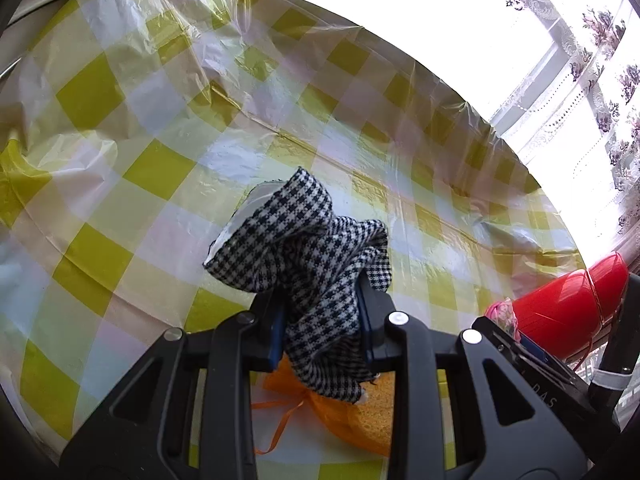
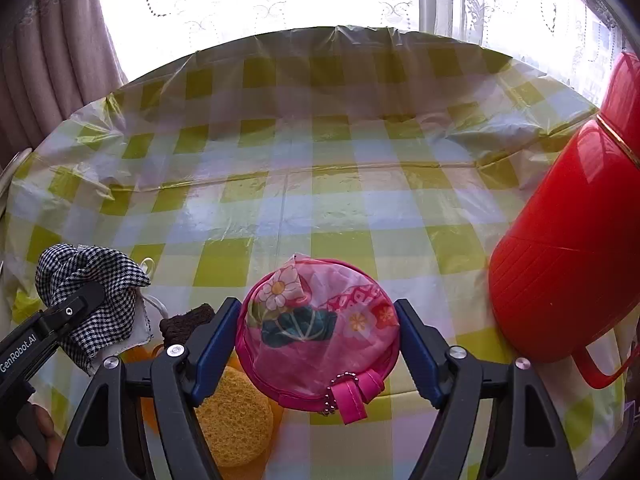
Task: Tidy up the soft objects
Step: 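Grasp the houndstooth cloth with the left gripper while the right gripper grasps the pink round purse, then carry the houndstooth cloth and pink purse into the white box and open both grippers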
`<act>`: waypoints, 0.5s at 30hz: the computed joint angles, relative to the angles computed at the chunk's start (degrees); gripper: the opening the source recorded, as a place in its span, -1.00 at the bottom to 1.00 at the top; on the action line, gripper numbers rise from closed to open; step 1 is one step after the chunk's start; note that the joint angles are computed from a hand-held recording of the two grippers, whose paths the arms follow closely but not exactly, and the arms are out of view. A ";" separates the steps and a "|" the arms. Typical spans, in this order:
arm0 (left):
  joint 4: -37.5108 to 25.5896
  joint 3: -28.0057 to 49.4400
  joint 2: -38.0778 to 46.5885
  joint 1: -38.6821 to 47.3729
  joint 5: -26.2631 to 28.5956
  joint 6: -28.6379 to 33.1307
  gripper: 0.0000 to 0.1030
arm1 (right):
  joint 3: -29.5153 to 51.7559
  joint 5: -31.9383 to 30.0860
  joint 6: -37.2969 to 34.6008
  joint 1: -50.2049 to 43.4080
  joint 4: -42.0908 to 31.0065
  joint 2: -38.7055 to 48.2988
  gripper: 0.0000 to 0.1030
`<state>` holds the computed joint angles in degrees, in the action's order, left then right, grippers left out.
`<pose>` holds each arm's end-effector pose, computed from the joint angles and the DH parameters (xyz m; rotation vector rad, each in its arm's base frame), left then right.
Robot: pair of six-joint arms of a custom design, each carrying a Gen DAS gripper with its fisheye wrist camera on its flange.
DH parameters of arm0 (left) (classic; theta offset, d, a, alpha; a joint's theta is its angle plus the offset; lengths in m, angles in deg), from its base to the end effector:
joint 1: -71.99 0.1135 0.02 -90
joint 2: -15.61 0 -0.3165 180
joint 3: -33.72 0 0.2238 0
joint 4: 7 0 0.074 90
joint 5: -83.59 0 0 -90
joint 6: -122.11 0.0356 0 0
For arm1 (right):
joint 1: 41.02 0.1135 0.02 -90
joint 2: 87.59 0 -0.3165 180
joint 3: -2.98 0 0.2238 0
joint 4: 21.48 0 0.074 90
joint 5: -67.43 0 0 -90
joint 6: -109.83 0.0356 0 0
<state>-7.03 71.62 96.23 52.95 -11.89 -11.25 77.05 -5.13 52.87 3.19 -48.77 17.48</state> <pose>0.2026 -0.0663 0.1997 -0.5439 2.2902 -0.4369 0.2589 0.2370 0.2120 -0.1361 2.5202 0.1449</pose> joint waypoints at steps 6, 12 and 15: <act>-3.84 -0.54 -5.16 -8.05 -4.79 -3.75 -0.37 | -5.25 1.33 1.06 1.06 -0.90 -6.82 0.48; -9.48 0.38 -11.31 -19.15 -14.41 -8.16 -0.37 | -10.77 2.63 2.63 2.36 -2.42 -13.68 0.48; -12.86 1.62 -14.12 -25.08 -19.09 -10.00 -0.37 | -14.14 3.19 3.67 2.84 -3.44 -17.74 0.48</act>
<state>-19.89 73.24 82.11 27.88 -30.98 -21.25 62.91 -1.94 56.54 6.03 -52.21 -0.26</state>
